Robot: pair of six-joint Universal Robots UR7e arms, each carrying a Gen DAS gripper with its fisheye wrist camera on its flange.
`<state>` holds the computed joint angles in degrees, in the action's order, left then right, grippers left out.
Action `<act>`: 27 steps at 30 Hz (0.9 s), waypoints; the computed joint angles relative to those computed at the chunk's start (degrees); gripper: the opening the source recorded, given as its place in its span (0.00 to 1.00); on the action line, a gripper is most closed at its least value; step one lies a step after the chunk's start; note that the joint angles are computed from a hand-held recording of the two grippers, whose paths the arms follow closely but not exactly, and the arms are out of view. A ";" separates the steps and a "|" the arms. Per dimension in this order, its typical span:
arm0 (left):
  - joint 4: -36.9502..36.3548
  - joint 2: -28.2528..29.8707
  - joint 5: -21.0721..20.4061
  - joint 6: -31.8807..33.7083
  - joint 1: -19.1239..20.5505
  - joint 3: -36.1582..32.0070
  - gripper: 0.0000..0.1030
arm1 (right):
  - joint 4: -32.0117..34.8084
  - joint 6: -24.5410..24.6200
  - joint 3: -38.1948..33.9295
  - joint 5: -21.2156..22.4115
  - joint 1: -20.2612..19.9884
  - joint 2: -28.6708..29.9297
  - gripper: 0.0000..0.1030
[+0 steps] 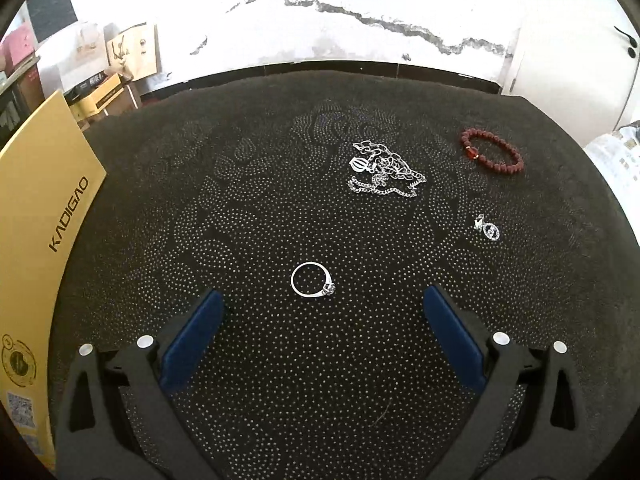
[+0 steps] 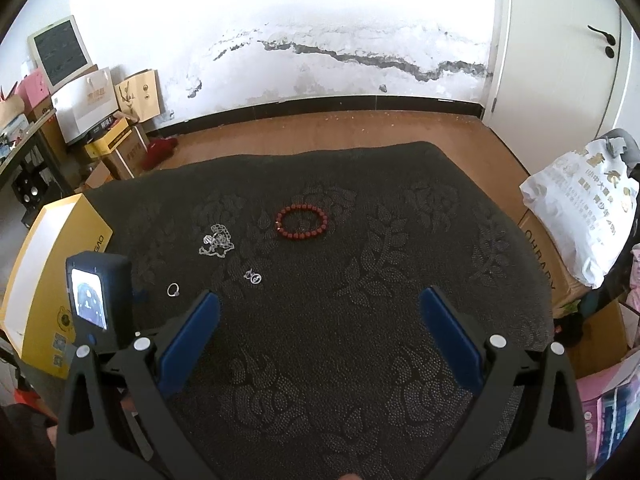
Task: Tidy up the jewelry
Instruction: 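Move the left tool back over the rug to the silver ring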
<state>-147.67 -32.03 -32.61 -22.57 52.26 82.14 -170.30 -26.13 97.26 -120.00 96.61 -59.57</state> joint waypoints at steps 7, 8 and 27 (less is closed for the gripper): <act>-2.17 -0.80 0.05 1.37 -0.13 1.61 0.85 | 0.92 0.63 -0.40 2.05 -0.45 -0.79 0.94; -2.28 -0.86 0.19 1.38 -0.23 1.79 0.82 | 1.06 0.82 -0.48 2.25 -0.49 -0.87 0.94; -4.86 -1.80 -0.14 5.05 0.06 2.32 0.20 | 1.75 1.87 -1.23 2.86 -0.44 -0.51 0.94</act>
